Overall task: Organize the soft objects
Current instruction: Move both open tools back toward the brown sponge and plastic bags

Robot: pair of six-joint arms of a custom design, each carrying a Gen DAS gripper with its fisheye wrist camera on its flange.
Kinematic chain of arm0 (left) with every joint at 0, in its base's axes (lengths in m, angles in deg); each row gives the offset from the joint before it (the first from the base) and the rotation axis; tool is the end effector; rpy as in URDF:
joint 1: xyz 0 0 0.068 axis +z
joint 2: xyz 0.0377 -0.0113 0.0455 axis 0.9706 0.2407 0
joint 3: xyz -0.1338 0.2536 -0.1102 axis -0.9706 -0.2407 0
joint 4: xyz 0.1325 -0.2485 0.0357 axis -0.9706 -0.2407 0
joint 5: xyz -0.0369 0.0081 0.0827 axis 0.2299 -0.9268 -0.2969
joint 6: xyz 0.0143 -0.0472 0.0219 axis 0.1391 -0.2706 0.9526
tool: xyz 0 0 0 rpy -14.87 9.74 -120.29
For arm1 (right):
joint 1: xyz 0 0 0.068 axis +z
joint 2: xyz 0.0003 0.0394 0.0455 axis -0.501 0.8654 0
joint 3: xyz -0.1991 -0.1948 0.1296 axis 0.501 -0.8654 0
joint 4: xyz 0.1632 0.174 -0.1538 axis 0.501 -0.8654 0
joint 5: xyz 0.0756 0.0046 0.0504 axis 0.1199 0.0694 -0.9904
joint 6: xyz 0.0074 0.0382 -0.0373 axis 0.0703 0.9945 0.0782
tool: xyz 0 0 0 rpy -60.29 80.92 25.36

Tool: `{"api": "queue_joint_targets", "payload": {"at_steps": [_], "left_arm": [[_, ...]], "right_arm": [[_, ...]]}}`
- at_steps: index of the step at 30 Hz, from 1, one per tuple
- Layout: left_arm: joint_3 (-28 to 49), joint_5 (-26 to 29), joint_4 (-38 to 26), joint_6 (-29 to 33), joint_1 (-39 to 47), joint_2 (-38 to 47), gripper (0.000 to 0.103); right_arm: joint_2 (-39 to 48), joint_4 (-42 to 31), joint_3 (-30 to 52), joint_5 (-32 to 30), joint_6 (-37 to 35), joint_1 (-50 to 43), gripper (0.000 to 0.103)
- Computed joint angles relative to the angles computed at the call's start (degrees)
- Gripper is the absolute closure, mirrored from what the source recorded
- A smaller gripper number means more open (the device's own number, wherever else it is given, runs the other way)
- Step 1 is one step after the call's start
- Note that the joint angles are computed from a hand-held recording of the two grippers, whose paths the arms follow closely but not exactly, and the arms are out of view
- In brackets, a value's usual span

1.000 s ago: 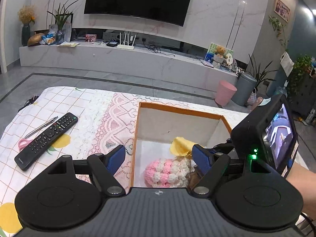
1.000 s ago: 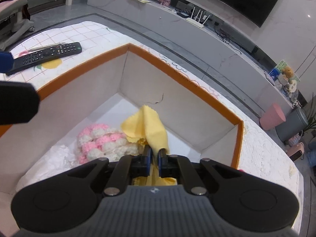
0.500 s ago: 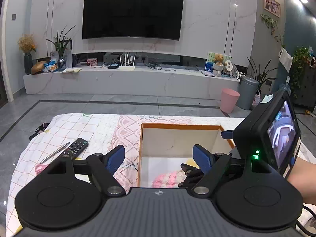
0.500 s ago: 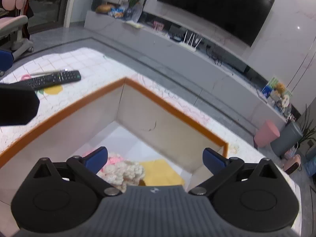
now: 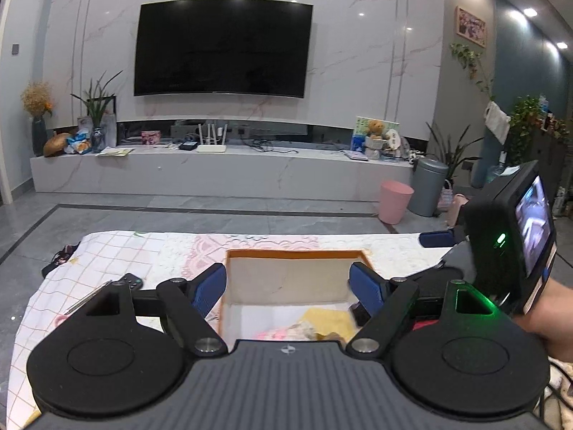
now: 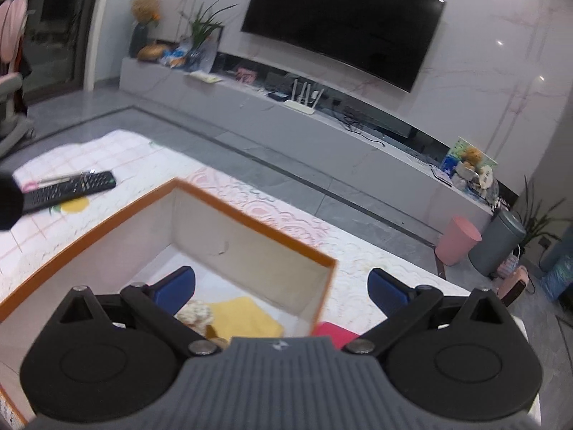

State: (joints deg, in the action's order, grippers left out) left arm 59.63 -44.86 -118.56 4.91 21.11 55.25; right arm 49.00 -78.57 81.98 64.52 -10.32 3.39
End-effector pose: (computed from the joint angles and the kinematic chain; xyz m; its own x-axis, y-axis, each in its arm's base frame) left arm 0.0871 -0.0775 0.2714 -0.4307 -0.1011 -0.8968 -0.0698 0.9945 -0.0786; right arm 0.2555 0.1622 0.3309 -0.4096 -0.5095 -0.7567 -0.5363 0.8055 -0.2521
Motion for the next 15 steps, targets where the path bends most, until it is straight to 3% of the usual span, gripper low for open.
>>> {"api": "queue_joint_targets", "payload": {"at_steps": [5,9,15], "left_arm": [[0.62,-2.42,1.26,-2.31,-5.40,3.46,0.011],[0.55,-4.31,3.79,-7.81,-7.66,7.19,0.011],[-5.94,1.75,21.57,-3.46,-10.03,6.85,0.011]], "right_arm": [[-4.54,-2.54,-0.96,-4.42,2.36,-7.49,0.003],[-7.63,-5.23,-1.69,-9.25,1.08,-15.58,0.003],[-12.96,-1.85,-6.17,-15.34,-2.88,-30.73,0.003]]}}
